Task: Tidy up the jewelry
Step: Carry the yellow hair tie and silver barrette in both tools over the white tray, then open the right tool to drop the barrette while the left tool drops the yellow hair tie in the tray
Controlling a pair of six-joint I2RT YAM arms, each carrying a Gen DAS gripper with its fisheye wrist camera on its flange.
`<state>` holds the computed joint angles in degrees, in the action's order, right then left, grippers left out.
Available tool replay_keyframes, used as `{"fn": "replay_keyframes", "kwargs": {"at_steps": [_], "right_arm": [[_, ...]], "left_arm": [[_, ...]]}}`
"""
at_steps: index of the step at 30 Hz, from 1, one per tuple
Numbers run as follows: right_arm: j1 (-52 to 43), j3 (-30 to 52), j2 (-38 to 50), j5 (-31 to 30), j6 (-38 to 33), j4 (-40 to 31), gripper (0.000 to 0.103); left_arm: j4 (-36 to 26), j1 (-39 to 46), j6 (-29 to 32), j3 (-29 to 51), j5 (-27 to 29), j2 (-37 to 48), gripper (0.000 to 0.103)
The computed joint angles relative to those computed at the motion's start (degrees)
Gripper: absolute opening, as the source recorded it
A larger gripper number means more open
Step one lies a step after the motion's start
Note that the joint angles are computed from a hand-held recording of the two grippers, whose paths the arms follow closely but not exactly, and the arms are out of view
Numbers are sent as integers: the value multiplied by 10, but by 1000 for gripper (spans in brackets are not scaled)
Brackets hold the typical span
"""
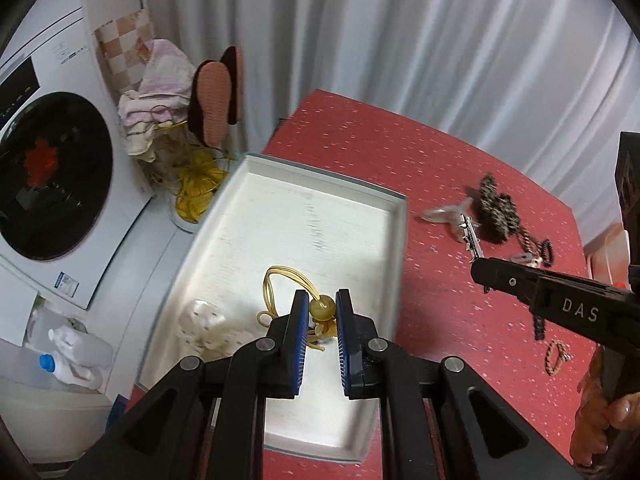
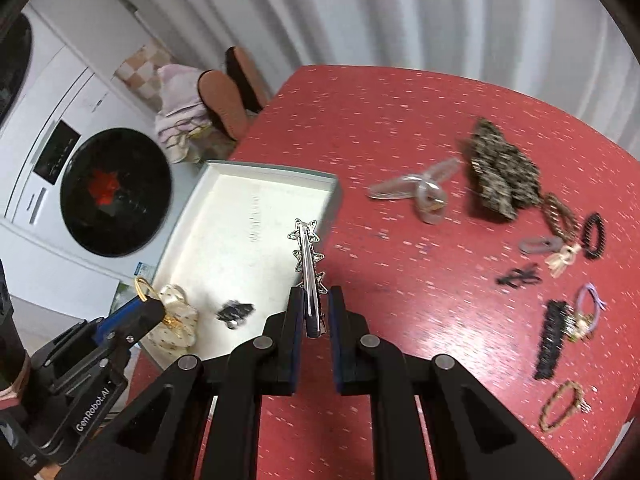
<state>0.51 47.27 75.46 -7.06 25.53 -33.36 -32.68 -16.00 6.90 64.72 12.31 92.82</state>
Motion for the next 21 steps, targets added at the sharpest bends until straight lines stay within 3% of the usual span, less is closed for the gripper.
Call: {"fn": "replay_keyframes", "kwargs": {"at_steps": [21], "right_arm": [[51, 142, 281, -23, 26, 108, 13]], "left_arm": [[61, 31, -17, 106, -40, 212, 15]]}}
